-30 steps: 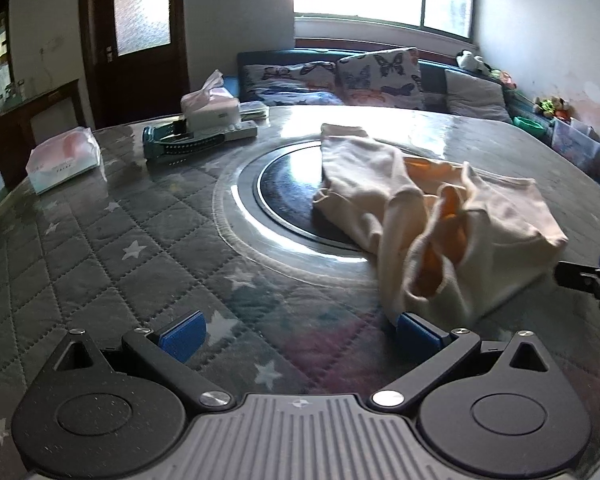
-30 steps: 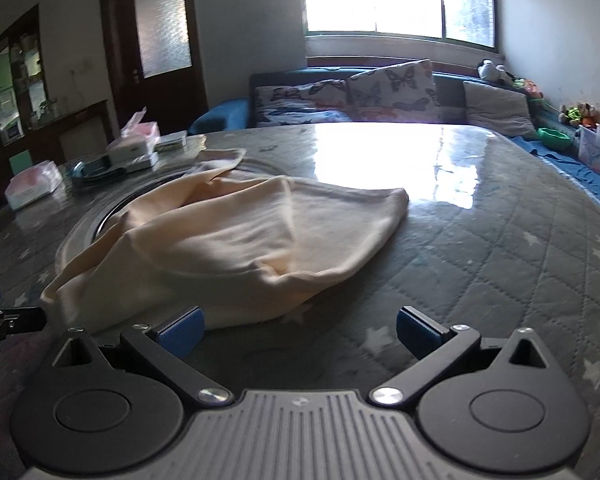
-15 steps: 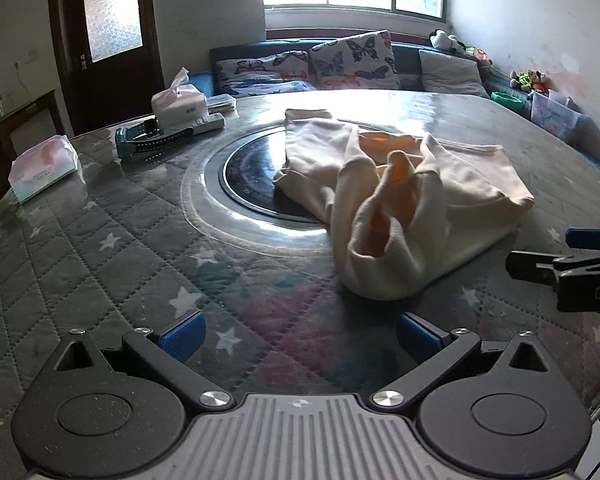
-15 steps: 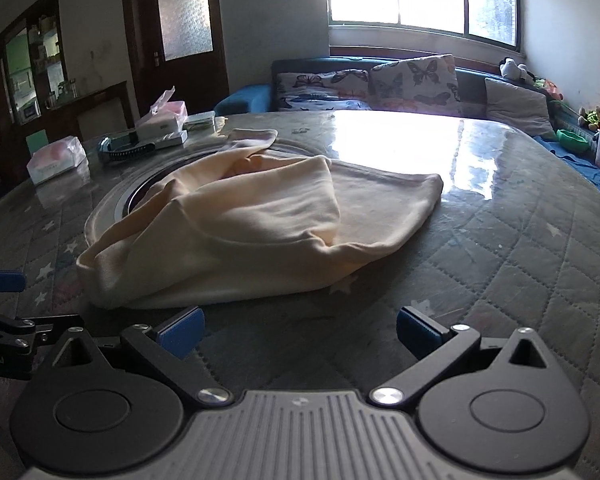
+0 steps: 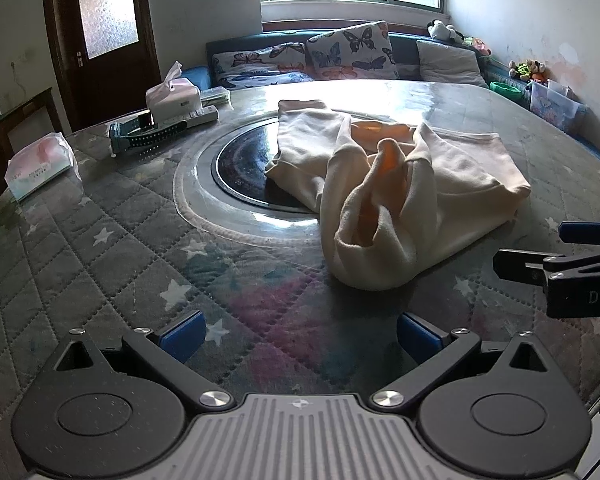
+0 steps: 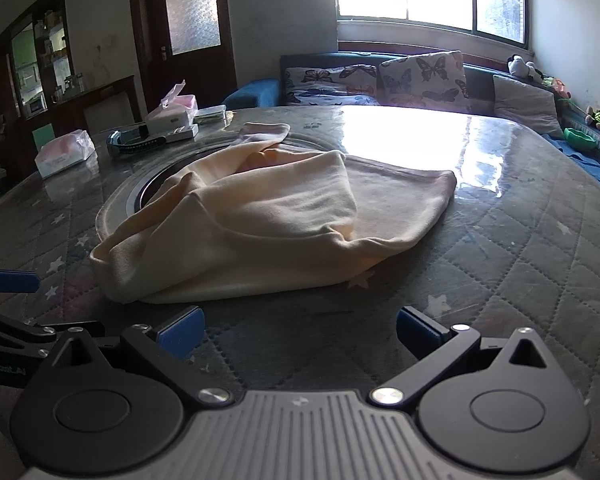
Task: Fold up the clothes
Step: 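Move both tools over the crumpled cream sweatshirt toward its hem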
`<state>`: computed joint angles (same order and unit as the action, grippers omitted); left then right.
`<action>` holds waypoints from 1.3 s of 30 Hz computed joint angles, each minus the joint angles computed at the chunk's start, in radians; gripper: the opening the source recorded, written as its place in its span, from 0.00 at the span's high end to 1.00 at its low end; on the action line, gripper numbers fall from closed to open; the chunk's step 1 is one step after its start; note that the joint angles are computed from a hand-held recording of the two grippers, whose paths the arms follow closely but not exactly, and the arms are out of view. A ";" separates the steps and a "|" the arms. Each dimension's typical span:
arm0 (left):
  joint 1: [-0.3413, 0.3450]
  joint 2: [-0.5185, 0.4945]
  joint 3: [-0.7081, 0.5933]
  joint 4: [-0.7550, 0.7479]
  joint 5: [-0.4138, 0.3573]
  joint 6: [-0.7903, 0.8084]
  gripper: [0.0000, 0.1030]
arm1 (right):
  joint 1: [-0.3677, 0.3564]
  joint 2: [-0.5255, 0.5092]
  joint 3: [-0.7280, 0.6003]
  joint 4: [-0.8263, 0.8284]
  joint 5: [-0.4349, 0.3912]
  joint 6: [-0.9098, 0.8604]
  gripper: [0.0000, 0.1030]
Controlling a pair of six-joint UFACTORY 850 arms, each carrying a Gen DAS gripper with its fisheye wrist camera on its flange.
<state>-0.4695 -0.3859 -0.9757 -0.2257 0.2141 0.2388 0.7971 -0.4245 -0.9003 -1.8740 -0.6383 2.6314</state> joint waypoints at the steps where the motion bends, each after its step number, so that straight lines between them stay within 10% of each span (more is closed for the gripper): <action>1: 0.000 -0.001 -0.002 -0.004 -0.002 0.005 0.00 | -0.001 -0.001 -0.001 -0.002 0.003 0.000 0.00; 39: 0.005 -0.041 -0.078 0.000 -0.086 0.027 0.00 | -0.044 -0.021 -0.041 -0.068 0.090 0.023 0.00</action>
